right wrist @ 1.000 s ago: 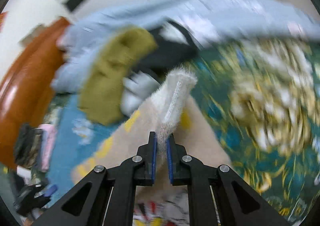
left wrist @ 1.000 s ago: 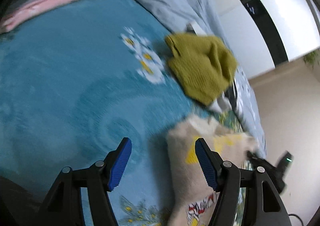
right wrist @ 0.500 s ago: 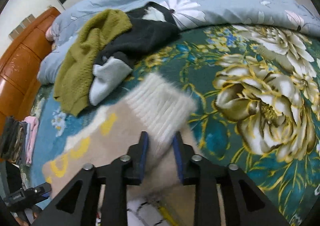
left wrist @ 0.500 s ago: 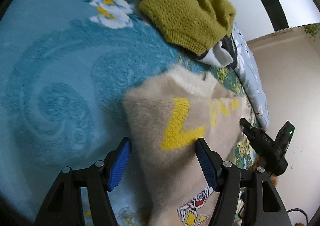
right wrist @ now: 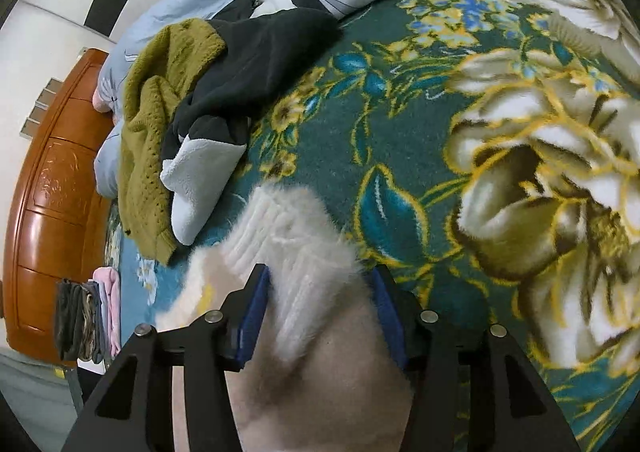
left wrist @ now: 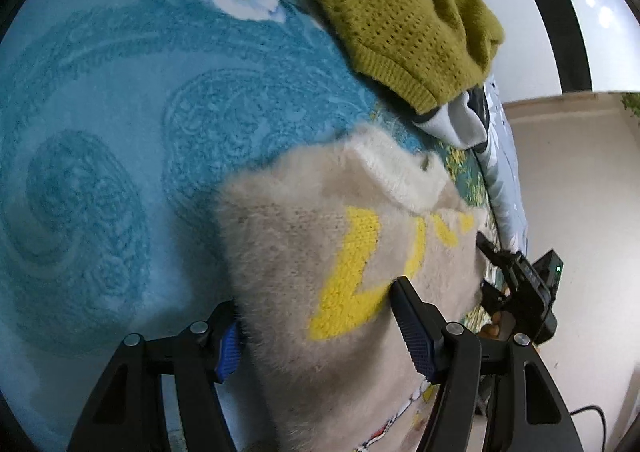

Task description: Fold clothes

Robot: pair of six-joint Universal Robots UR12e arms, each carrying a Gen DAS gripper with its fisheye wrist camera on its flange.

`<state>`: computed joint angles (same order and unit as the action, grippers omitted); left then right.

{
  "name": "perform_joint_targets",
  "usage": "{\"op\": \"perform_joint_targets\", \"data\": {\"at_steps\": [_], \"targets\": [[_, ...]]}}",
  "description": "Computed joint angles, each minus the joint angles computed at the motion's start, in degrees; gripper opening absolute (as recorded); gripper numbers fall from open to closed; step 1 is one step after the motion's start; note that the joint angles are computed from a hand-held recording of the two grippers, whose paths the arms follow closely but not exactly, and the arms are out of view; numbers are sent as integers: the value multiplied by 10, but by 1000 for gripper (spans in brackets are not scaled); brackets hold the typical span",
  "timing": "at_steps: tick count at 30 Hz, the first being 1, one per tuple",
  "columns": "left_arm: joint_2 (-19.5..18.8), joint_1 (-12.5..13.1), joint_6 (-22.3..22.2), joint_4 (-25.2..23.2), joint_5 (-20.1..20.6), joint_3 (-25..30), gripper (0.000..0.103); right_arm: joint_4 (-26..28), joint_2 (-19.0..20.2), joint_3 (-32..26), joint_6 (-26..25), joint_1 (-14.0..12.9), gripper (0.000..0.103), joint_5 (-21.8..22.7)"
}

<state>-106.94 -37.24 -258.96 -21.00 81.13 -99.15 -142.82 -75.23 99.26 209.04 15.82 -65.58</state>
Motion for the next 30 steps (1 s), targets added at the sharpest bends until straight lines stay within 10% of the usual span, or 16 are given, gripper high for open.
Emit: {"op": "perform_joint_targets", "data": {"at_steps": [8,20,30], "targets": [[12,-3,-29,42,24,-25,35,27,-9,-21,-6,18,26,-25],[91,20,22,27,156,-61,32,-39,40,-117,-50,64,24,58],[129,71,-33,-34,120,-115,34,70,135,-239,-70,111,24,39]]}}
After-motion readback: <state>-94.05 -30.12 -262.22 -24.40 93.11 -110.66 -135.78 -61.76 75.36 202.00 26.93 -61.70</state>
